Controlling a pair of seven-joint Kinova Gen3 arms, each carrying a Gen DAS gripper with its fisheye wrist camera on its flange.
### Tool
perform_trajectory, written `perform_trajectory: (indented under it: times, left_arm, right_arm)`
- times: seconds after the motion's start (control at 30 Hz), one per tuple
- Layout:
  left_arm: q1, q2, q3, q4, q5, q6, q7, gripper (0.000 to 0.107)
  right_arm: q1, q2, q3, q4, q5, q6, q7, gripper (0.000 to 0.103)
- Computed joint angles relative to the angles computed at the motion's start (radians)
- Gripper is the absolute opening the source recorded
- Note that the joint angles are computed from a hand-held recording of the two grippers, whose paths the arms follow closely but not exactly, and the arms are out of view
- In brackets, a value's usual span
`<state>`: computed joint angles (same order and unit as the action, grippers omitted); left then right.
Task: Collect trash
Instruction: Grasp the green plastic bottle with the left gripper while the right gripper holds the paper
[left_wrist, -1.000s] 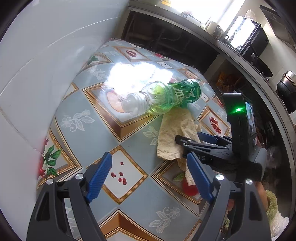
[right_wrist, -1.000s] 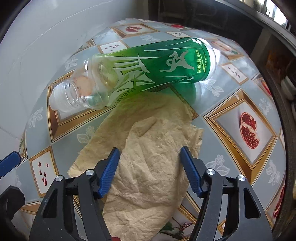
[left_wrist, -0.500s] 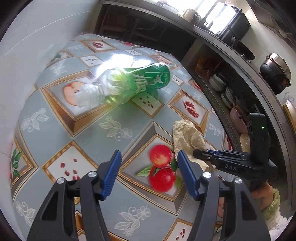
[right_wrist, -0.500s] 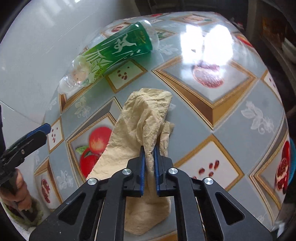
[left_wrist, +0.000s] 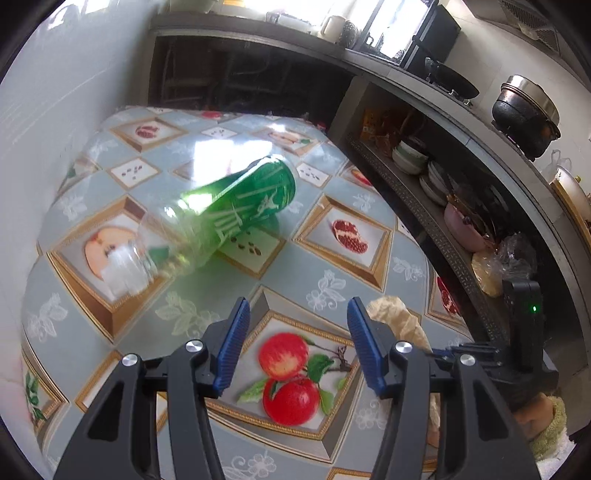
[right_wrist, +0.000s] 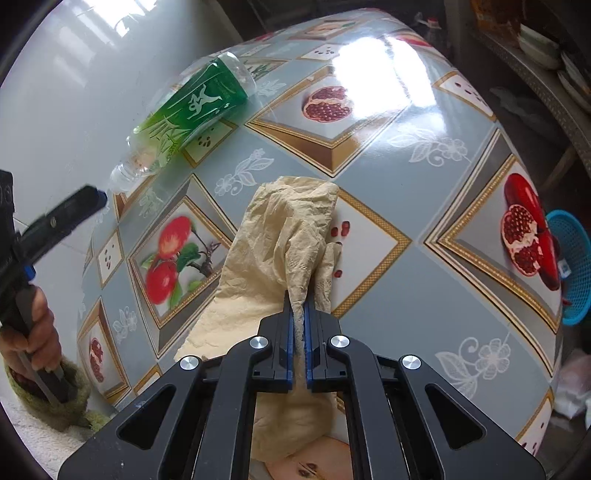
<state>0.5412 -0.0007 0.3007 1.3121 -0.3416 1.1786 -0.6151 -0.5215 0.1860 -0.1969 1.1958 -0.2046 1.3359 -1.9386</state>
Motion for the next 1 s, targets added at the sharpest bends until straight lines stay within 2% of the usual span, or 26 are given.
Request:
perform_trajectory:
  times: [0.07, 0.13, 0.2, 0.27, 0.37, 0.43, 0.5, 0.57, 0.6, 0.7, 0.77, 0.83, 0.93, 1.0]
  left_arm:
    - [0.007, 0.023, -0.037, -0.044, -0.005, 0.009, -0.054, 0.07]
    - [-0.029, 0.064, -0.037, -0.111, 0.016, 0.036, -0.136, 0.075]
    - [-0.11, 0.125, 0.037, -0.204, 0.002, 0.09, -0.217, 0.08]
    - [-0.174, 0.2, 0.129, -0.296, -0.063, 0.14, -0.298, 0.083]
    - [-0.191, 0.316, 0.202, -0.435, -0.148, 0.223, -0.42, 0.087]
    - [-0.146, 0.387, 0.167, -0.528, -0.176, 0.297, -0.502, 0.087]
    - [-0.083, 0.437, 0.075, -0.617, -0.181, 0.378, -0.58, 0.087]
    - [-0.049, 0.441, -0.017, -0.646, -0.121, 0.414, -0.618, 0.087]
    - [-0.043, 0.424, -0.054, -0.632, -0.08, 0.414, -0.618, 0.087]
    - [-0.07, 0.356, -0.106, -0.528, 0.042, 0.354, -0.605, 0.087]
    - [-0.038, 0.355, -0.189, -0.516, 0.09, 0.376, -0.632, 0.087]
    - [-0.017, 0.364, -0.225, -0.511, 0.09, 0.395, -0.633, 0.087]
    - [-0.034, 0.366, -0.226, -0.488, 0.103, 0.4, -0.613, 0.087]
    - [-0.015, 0.365, -0.234, -0.477, 0.069, 0.406, -0.597, 0.083]
  right_arm:
    - [0.011, -0.01, 0.004, 0.018, -0.015, -0.012, -0.006, 0.003]
    - [0.036, -0.028, 0.01, 0.044, -0.039, -0.02, 0.008, 0.003]
    - [0.043, -0.036, 0.011, 0.056, -0.044, -0.026, 0.007, 0.003]
    - [0.049, -0.048, 0.011, 0.067, -0.043, -0.027, 0.011, 0.003]
    - [0.055, -0.058, 0.011, 0.076, -0.048, -0.031, 0.011, 0.003]
    - [0.061, -0.061, 0.011, 0.085, -0.059, -0.04, 0.013, 0.003]
    - [0.065, -0.067, 0.011, 0.098, -0.066, -0.051, 0.012, 0.003]
    - [0.071, -0.075, 0.012, 0.11, -0.072, -0.059, 0.015, 0.003]
    - [0.073, -0.077, 0.012, 0.114, -0.076, -0.061, 0.017, 0.003]
    - [0.081, -0.08, 0.013, 0.124, -0.089, -0.067, 0.028, 0.003]
    - [0.086, -0.08, 0.013, 0.124, -0.097, -0.066, 0.038, 0.003]
    - [0.092, -0.081, 0.015, 0.127, -0.106, -0.067, 0.047, 0.003]
    - [0.097, -0.089, 0.016, 0.142, -0.115, -0.08, 0.044, 0.003]
    - [0.099, -0.095, 0.017, 0.15, -0.118, -0.085, 0.043, 0.003]
